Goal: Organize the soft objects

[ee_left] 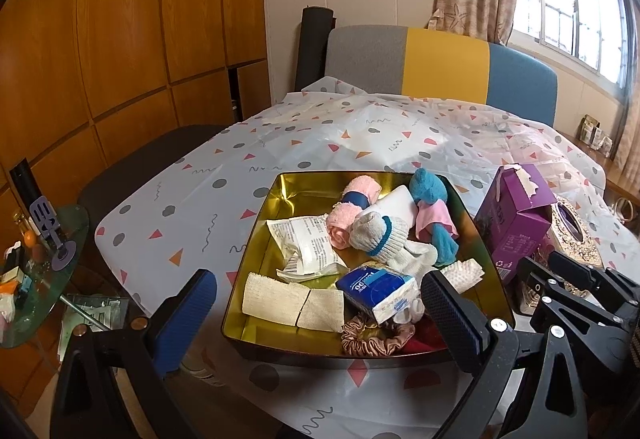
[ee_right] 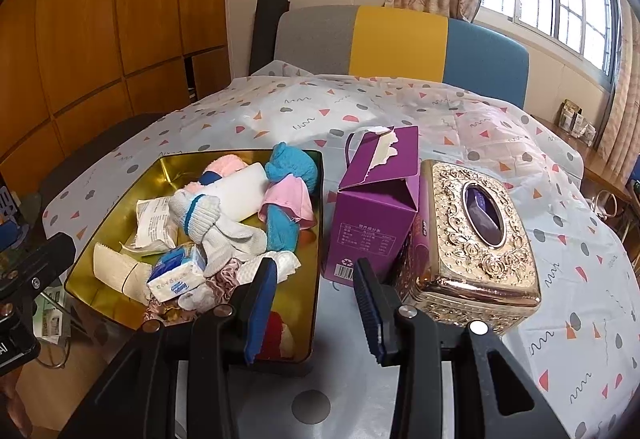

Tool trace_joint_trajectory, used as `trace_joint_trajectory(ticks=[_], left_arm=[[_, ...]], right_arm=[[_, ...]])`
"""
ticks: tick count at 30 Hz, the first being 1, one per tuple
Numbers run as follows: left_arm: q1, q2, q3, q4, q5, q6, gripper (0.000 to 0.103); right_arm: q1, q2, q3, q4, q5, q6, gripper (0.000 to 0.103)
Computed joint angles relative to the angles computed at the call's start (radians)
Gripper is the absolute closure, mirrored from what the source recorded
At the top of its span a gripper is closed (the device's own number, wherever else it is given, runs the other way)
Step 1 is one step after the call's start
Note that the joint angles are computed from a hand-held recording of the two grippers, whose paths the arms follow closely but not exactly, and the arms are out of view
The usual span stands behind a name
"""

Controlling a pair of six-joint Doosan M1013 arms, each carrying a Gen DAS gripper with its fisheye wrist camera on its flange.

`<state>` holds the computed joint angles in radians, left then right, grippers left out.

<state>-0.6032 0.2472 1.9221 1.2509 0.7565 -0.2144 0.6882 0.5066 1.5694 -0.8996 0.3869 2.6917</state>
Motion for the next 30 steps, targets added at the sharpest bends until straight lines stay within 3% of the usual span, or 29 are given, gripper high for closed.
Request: trace_joint_trajectory(ticks=[30], left_arm=[[0.002, 0.000, 0.002, -0.017, 0.000, 0.006, 0.000]], right_arm=[[0.002, 0.001, -0.001, 0.016, 0.006, -0.014, 0.064]])
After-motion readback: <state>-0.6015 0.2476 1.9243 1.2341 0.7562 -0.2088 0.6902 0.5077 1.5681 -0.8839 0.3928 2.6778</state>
